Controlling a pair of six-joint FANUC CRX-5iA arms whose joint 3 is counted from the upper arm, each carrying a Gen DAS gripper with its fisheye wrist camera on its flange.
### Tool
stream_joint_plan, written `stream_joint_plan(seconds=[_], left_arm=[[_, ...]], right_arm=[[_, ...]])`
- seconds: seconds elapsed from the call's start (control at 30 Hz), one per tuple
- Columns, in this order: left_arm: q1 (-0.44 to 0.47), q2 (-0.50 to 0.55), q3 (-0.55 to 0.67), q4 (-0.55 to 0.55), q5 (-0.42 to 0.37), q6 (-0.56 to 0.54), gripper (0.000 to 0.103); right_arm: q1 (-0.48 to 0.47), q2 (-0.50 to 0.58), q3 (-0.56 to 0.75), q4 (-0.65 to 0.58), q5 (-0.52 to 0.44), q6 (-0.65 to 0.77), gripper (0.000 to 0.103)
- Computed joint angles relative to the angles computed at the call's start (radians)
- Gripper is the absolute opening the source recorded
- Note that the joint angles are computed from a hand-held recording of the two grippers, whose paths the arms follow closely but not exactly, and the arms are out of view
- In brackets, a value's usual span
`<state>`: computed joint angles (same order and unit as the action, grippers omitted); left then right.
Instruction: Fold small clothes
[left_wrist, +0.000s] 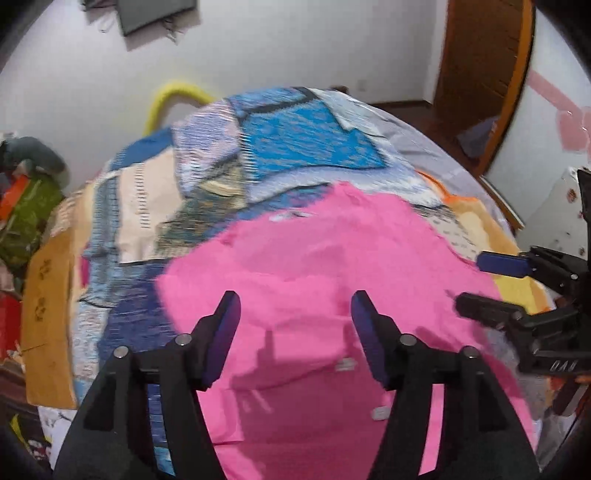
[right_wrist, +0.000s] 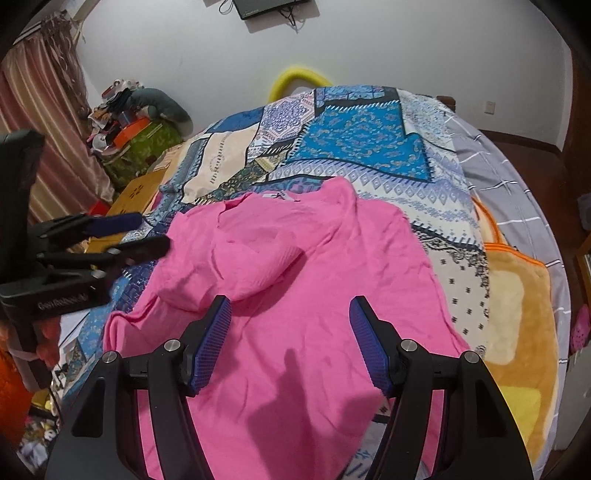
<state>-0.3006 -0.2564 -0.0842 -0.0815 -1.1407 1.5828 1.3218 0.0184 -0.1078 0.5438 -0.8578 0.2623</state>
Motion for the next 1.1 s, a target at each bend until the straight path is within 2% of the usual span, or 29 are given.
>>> stream_joint_plan(seconds=[0.13,0.3,0.4,0.57,0.7,0.8,0.83,0.9,0.97,1.1], left_arm=[[0.084,-0.041,-0.034,-0.023,-0.011,-0.018,0.064],[0.229,-0.079,-0.111,0.021,-0.01,-0.071,0.064],[0.284,-0.083,-0.155,0.037,-0.007,-0.105,0.064],[0.321,-0.054,-0.205,0.08,-0.001,-0.156,0.064],[0.318,-0.028,-0.235,0.124,0.016,-0.186,0.064],[0.306,-0.033,-0.255,0.122,0.054,-0.185,0.07],[0.304,-0.034,-0.259,0.121,0.061,-0.187,0.071],[0.311,-0.038,-0.27,0.131,0.07,-0.2,0.072],[0.326,-0.04,-0.279,0.149,0.072,-0.208,0.076],[0.343,-0.038,-0.289,0.17,0.074,-0.204,0.079]], right_arm=[[-0.017,0.04,0.059,-0.036,-0.007,0.041,0.063],[-0.045,0.107,0.151,-0.109,-0.027,0.121,0.063],[-0.063,0.152,0.206,-0.163,-0.045,0.177,0.063],[-0.093,0.223,0.285,-0.252,-0.068,0.24,0.063],[-0.103,0.261,0.311,-0.274,-0.072,0.25,0.063],[-0.102,0.274,0.305,-0.262,-0.059,0.254,0.063],[-0.101,0.271,0.294,-0.248,-0.047,0.249,0.061],[-0.099,0.269,0.283,-0.225,-0.036,0.242,0.051],[-0.098,0.265,0.277,-0.21,-0.045,0.241,0.034],[-0.096,0.243,0.244,-0.185,-0.033,0.229,0.02]])
